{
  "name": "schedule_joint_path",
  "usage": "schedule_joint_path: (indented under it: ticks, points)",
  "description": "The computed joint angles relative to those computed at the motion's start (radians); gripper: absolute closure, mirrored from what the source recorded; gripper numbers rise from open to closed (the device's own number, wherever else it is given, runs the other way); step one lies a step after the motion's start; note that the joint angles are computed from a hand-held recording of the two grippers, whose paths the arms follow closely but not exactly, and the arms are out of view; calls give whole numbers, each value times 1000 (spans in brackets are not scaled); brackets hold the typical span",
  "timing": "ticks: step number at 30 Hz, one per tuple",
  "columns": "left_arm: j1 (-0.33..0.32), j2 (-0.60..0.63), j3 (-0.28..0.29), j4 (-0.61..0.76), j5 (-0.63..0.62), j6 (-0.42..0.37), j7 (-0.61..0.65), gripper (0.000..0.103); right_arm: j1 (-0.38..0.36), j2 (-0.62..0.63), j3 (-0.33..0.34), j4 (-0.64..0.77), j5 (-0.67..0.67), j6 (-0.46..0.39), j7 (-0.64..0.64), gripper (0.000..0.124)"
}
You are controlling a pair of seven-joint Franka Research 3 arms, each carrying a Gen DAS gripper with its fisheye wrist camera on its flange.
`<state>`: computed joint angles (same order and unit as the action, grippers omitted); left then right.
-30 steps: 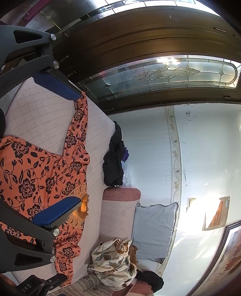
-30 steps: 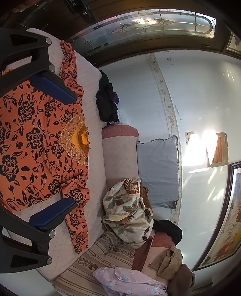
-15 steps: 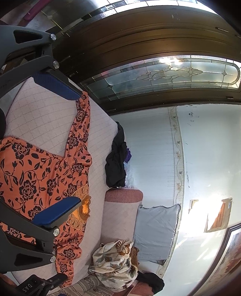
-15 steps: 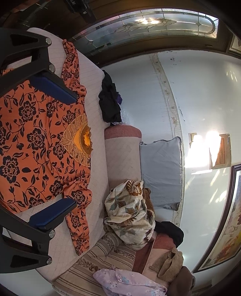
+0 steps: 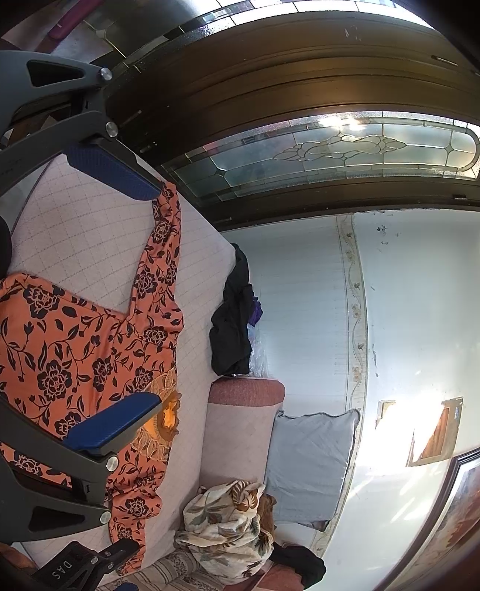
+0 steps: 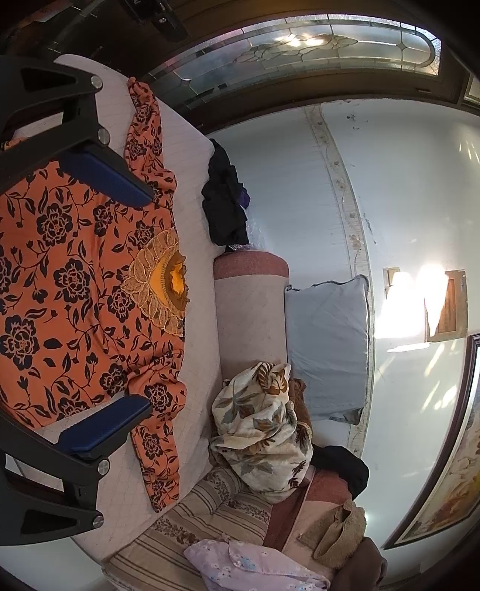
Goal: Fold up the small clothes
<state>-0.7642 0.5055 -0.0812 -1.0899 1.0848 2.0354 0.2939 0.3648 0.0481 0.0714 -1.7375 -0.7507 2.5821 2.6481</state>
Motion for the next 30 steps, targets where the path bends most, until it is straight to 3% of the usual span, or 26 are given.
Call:
schedule_joint_path:
  ticks: [20, 30]
  points:
    - [-6, 66, 22, 82, -50, -21, 61, 0, 37, 96, -32, 103, 62, -13, -93, 21]
    - [-24, 165, 54, 223, -99, -60, 132, 0, 62, 157, -68, 150, 123, 11, -153, 21]
